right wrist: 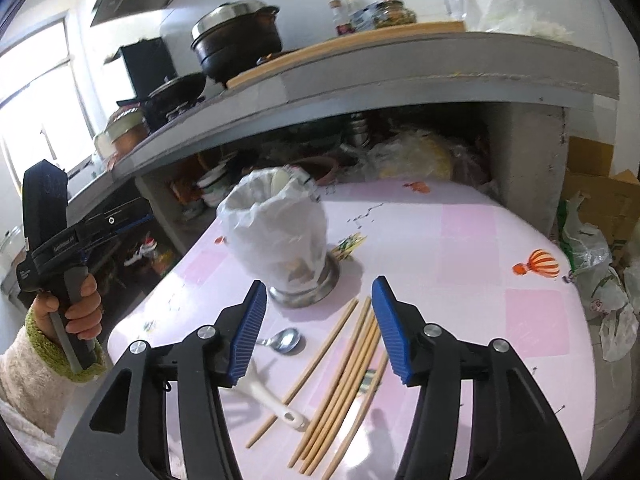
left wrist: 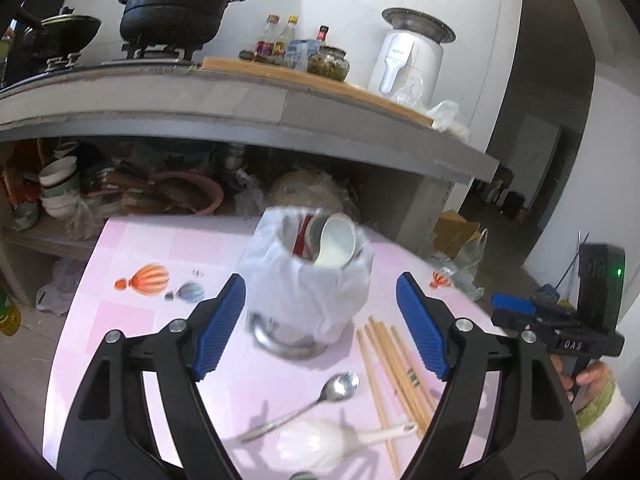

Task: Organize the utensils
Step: 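Open the left tool and pull it back from the holder, then move the left tool to the second metal spoon and close on it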

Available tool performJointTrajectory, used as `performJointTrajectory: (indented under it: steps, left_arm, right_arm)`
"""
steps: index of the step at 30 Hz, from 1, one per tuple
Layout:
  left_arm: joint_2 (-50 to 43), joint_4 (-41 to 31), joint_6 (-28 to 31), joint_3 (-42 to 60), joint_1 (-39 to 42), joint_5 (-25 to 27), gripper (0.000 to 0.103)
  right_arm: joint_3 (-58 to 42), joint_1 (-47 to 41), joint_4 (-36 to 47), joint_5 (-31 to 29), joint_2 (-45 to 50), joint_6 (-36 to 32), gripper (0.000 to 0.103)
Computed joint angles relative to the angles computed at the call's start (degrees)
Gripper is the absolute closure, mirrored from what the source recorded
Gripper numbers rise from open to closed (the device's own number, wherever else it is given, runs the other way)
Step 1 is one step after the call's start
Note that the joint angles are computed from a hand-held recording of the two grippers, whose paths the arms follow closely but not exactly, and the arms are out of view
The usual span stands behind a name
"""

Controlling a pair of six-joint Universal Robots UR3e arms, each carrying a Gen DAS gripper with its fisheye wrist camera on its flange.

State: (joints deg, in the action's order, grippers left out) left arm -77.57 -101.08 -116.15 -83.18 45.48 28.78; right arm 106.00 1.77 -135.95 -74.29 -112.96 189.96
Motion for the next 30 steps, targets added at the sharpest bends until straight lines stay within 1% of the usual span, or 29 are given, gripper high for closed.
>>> performJointTrajectory:
  steps: [3,7,10,11,12,13,16,18,20,22,26,30]
  left_arm:
    - [1.1,-3.0,3.5,-2.1,1.5,2.1,0.025]
    - [2.3,0.9,2.7,-7.7,2.4,4.2,0.025]
    - [4.5,6.5,3.1,-13.9,2.9,5.4,0.025]
    - [5.1,9.6,3.3,-16.2,2.2,6.3,0.025]
    - [5.5,12.4,4.0,-18.3,1.2,7.1,0.025]
    - [5.7,13.8,5.1,-19.6,0.3,7.6,0.025]
    - [4.7,20.6,7.5,-23.2,-5.4,10.9,0.025]
    - [2.8,21.0,10.7,-23.2,-8.7,12.5,0.025]
    - [-0.6,23.4,11.3,-22.5,-13.1,14.6,0.025]
    - [-3.9,26.1,9.9,-21.5,-16.7,16.5,0.025]
    - [-10.4,28.3,7.4,-17.6,-21.9,19.0,0.025]
    - [-14.9,30.5,5.9,-14.9,-26.0,21.9,0.031]
  right_arm:
    - [0.5,2.0,0.2,0.3,1.1,-0.5,0.049]
    - [1.0,5.8,-0.2,-0.3,3.4,-0.9,0.049]
    - [1.4,8.2,-1.1,-1.7,5.0,0.0,0.049]
    - [1.6,8.8,-1.6,-2.3,5.5,0.6,0.049]
    - [2.0,9.3,-2.1,-2.8,5.7,1.2,0.049]
    - [2.5,9.6,-2.5,-3.2,5.8,2.0,0.049]
    - [4.3,10.3,-2.9,-5.4,5.5,4.1,0.049]
    - [5.7,9.8,-2.3,-6.1,4.4,5.2,0.049]
    - [7.6,9.0,-1.5,-6.6,2.4,6.3,0.049]
    - [9.2,7.8,-0.5,-6.9,0.3,7.1,0.049]
    - [11.4,5.5,1.1,-6.6,-2.8,7.6,0.049]
    - [13.3,3.2,1.5,-5.5,-4.5,7.8,0.049]
